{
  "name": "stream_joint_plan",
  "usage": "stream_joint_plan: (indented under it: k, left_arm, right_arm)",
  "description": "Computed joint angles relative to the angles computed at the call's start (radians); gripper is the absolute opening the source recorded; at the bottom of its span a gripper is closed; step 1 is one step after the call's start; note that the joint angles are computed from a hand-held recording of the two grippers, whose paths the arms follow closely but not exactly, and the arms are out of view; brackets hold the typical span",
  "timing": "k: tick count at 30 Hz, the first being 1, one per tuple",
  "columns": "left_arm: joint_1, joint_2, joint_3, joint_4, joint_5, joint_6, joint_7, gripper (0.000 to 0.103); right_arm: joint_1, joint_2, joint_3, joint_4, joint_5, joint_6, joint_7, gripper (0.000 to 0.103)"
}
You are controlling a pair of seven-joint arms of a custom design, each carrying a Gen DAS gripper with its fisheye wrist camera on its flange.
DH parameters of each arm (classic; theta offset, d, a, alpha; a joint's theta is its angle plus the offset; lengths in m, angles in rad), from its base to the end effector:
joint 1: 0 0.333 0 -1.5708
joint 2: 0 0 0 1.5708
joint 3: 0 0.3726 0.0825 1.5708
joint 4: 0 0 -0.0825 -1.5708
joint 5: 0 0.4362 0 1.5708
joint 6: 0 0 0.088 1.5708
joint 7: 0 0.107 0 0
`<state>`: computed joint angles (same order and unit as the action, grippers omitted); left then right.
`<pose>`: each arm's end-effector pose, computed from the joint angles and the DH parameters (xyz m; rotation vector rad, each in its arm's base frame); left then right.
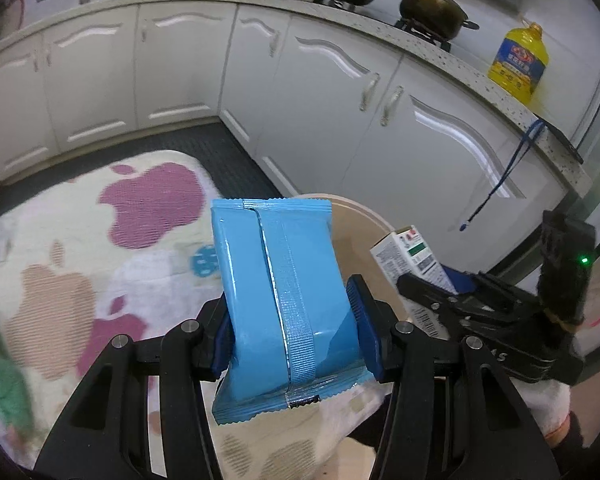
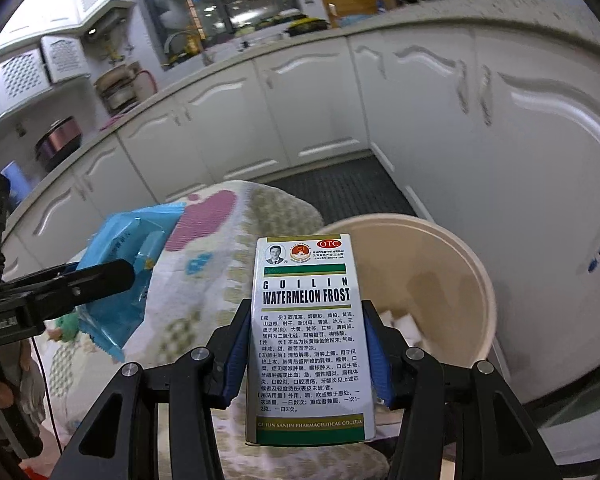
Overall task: Collect trash
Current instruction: 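Carry the box and blue packet over the beige bin with both tools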
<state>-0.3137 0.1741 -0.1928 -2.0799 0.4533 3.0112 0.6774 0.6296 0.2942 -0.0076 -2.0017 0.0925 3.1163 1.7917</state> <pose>0.5720 -0.3473 0.4543 -1.8847 1.9295 -1.0344 0.5783 0.4054 0.4293 -1.8932 1.3802 -0.3180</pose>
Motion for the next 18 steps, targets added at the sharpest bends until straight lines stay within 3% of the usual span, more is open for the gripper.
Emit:
stream_joint_plan:
  k: [4,9,14,18]
  left_arm:
    - [0.043,0.072,-0.066,0.064,-0.114,-0.004,0.114,0.05]
    - [0.034,0.139,-0.073,0.133,-0.165,-0.031,0.167,0.051]
    - [-0.009,0.178,-0.034,0.179,-0.15,-0.053,0.16,0.052]
    - [-0.006,0.2,-0.035,0.198,-0.158,-0.054,0.163,0.054]
  right_arm:
    - [-0.007,0.012,-0.014,0.004,0.012,-0.008,0.016,0.049]
    - [0.002,0.033,-0.048,0.023,-0.01,-0.033,0.048,0.05]
    - [0.0,0.068,-0.061,0.062,-0.03,-0.065,0.083,0.05]
    - [-0.001,0.09,-0.068,0.085,-0.051,-0.084,0.101,0.05]
